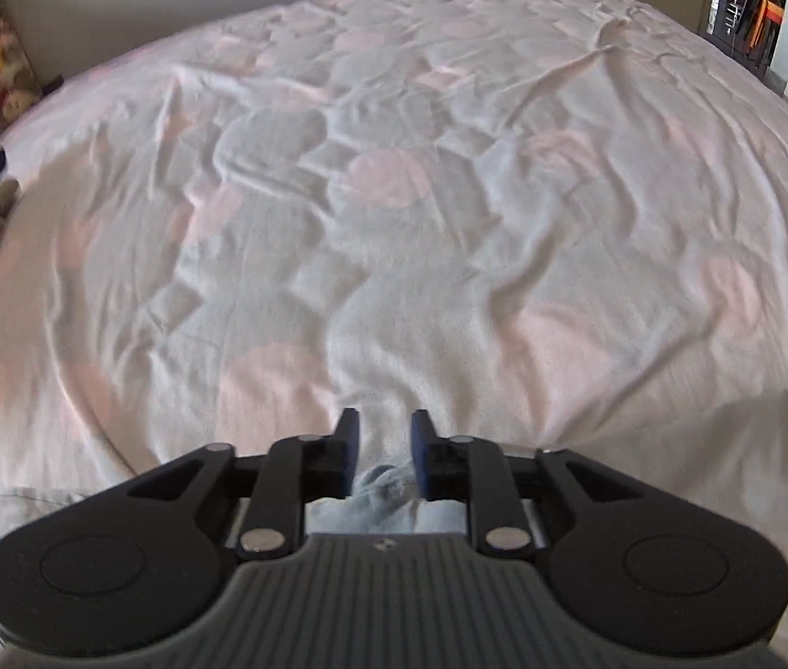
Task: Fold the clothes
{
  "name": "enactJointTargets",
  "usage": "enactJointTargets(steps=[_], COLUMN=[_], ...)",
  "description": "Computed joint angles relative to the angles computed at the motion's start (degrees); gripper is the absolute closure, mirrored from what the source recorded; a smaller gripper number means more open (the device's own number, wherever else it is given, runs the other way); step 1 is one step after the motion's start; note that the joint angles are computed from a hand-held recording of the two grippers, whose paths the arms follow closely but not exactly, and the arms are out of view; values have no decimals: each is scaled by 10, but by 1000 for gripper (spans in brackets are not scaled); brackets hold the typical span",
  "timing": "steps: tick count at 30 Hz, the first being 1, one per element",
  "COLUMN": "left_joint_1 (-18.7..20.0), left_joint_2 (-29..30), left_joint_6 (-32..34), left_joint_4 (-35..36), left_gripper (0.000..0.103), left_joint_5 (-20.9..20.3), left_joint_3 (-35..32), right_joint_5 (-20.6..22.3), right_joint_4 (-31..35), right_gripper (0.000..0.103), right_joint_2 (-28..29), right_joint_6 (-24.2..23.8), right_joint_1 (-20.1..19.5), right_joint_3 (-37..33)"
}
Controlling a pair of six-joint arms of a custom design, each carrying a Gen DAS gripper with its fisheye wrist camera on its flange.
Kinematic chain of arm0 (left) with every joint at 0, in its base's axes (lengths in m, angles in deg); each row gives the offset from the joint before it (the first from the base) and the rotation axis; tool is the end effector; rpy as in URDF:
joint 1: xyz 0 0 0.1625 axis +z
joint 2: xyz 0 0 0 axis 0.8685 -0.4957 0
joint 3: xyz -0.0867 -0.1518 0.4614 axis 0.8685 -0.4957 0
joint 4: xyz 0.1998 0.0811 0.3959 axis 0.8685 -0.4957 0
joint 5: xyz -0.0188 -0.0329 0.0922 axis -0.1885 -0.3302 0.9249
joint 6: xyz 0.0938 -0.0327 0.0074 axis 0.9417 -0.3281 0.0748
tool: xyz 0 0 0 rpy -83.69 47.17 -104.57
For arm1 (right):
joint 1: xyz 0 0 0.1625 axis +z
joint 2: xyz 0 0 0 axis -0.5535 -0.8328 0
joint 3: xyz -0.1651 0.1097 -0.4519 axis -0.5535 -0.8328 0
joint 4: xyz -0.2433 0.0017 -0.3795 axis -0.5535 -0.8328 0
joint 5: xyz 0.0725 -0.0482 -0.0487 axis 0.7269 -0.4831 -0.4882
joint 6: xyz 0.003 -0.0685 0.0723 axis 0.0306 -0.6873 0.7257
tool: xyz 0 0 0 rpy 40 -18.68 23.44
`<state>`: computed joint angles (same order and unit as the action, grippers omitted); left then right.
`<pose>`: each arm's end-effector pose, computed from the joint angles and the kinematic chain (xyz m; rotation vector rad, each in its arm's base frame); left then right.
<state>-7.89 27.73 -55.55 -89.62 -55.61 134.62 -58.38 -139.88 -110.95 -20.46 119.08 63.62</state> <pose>-0.2920 -0.7143 0.0856 0.1998 2.3823 -0.4738 0.0203 -0.9066 0.3880 0.5300 -2.4139 0.5641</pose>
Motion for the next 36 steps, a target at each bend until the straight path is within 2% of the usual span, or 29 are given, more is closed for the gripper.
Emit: enactJointTargets(steps=[5, 7, 8, 9, 10, 14, 17, 19, 22, 24, 26, 29, 34, 36], left_joint_1=[-2, -2, -3, -2, -2, -2, -2, -1, 0, -5, -12, -18, -20, -18], left_joint_2=[5, 6, 6, 6, 6, 6, 6, 2, -11, -26, -46, -83, -138, -153], left_joint_6=[12, 9, 7, 8, 9, 13, 10, 8, -1, -23, -56, -109, -246, -299], left_joint_4=[15, 15, 15, 13, 13, 15, 13, 4, -18, -19, -10, 9, 114, 161], left_gripper=[102, 102, 102, 102, 102, 102, 102, 102, 101, 88, 80, 79, 79, 77], left_joint_5=[9, 9, 8, 7, 7, 9, 9, 4, -14, -3, 14, 28, 44, 44], left_joint_3=[-5, -6, -6, -6, -5, -6, -6, -1, 12, 22, 35, 59, 81, 85], right_joint_5=[-70, -80, -80, -82, -76, 3, 9, 26, 44, 68, 98, 128, 157, 164], right_joint_4=[0, -3, -6, -10, -10, -29, -35, -49, -93, -112, -121, -126, -138, -144], right_gripper=[76, 77, 84, 102, 102, 102, 101, 96, 85, 71, 69, 65, 64, 58], right_joint_2=[25, 27, 25, 24, 23, 8, 6, -6, -35, -62, -93, -131, -164, -166], right_joint_6=[-14, -19, -22, -27, -24, 2, 18, 22, 2, -9, -14, -13, -8, -11], right_joint_1=[4, 2, 1, 1, 0, -7, -7, -9, -8, -9, -12, -17, -24, -25], right_joint_3=[-17, -15, -11, -10, -9, 4, 8, 26, 76, 116, 160, 216, 270, 276])
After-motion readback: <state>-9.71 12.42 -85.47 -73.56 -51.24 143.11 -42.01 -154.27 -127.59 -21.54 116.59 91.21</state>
